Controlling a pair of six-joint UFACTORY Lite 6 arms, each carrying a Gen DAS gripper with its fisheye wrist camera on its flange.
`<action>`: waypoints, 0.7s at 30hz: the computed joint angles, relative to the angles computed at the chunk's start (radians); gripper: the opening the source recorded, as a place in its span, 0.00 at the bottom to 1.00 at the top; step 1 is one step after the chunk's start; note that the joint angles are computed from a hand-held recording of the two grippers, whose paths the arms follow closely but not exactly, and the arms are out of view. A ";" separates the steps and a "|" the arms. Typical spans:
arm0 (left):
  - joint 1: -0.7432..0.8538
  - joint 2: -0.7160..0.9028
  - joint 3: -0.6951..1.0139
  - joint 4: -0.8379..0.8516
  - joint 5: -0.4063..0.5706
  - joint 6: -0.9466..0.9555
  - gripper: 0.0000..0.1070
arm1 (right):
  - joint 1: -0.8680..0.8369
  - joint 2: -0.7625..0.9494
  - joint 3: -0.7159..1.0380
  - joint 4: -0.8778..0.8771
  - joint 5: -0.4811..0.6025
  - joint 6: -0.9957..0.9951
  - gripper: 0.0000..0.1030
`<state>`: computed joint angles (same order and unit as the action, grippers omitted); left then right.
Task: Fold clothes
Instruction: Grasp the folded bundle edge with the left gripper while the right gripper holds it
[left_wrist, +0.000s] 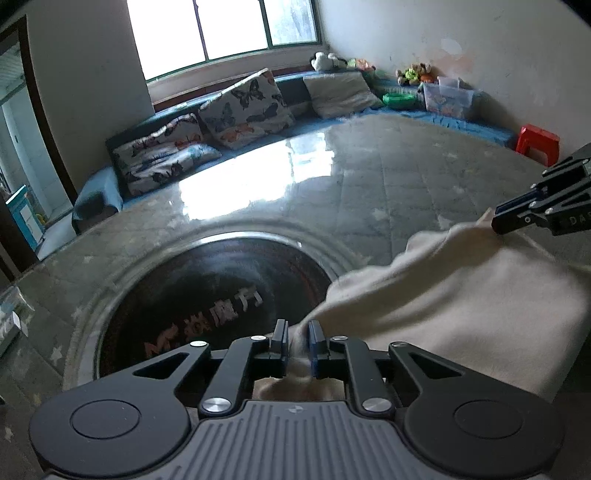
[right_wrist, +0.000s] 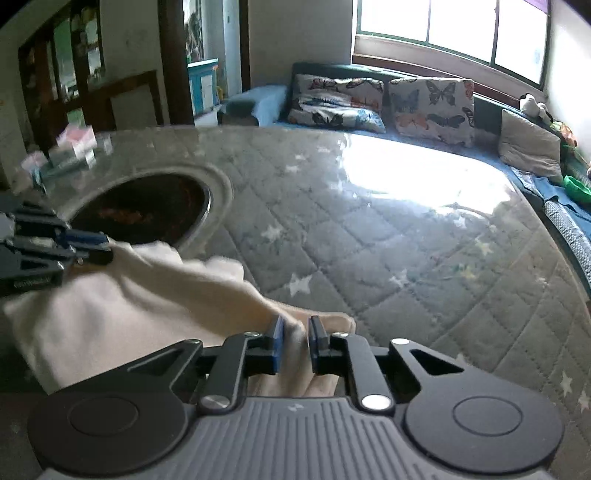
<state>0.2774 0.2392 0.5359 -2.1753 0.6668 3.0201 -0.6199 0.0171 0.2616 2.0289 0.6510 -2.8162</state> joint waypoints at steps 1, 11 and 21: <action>0.002 -0.018 -0.002 0.020 0.004 -0.028 0.13 | -0.001 -0.031 -0.004 -0.045 0.000 0.043 0.13; -0.146 -0.021 0.010 0.091 -0.027 -0.204 0.13 | 0.258 0.066 0.047 0.107 -0.006 0.034 0.13; -0.211 0.071 0.059 -0.062 -0.052 -0.135 0.13 | 0.164 -0.019 -0.004 -0.057 -0.013 0.099 0.13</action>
<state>0.0663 0.3100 0.5945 -2.2369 0.6150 2.8853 -0.4558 -0.0020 0.2575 1.9723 0.6380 -2.7168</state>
